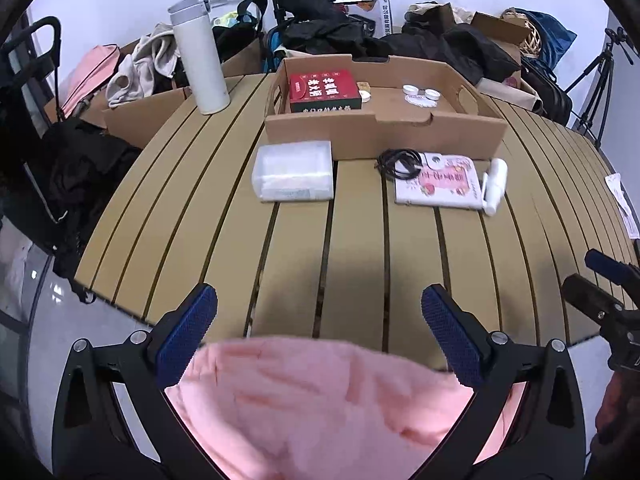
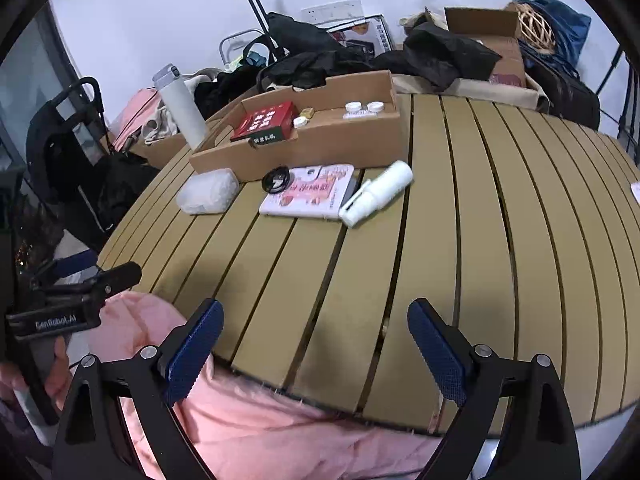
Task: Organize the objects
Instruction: 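Reach the left gripper to the white foam block and grasp it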
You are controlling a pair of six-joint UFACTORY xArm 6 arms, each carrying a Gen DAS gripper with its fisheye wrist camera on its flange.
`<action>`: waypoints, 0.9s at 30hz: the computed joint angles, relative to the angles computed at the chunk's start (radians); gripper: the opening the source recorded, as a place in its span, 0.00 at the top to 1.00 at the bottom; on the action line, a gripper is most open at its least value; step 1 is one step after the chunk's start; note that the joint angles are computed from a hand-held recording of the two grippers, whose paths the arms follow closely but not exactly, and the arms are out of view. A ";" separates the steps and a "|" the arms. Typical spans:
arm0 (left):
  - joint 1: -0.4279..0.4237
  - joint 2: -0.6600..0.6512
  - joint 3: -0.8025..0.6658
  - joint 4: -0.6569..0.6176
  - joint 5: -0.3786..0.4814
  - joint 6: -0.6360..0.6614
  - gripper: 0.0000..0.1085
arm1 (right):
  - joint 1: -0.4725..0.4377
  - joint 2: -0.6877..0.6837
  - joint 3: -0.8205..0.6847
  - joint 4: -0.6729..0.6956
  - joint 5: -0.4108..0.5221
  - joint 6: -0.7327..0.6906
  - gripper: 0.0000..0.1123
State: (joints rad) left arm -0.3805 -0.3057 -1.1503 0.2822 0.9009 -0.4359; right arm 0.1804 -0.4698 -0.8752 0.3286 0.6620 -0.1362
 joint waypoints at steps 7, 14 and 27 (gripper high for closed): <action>0.103 0.184 -0.166 -0.081 -0.043 0.125 0.06 | 0.026 0.158 -0.127 0.109 -0.038 -0.086 0.15; 0.239 0.310 -0.239 -0.361 -0.152 0.327 0.31 | 0.070 0.430 -0.368 0.375 0.055 -0.260 0.38; 0.318 0.390 -0.251 -0.803 -0.102 0.570 0.67 | 0.143 0.833 -0.770 0.494 0.166 -0.210 0.63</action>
State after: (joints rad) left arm -0.0625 0.0841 -1.4016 -0.5204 0.7993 0.1344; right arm 0.3235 0.3633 -1.6449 0.8225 0.8276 -0.3467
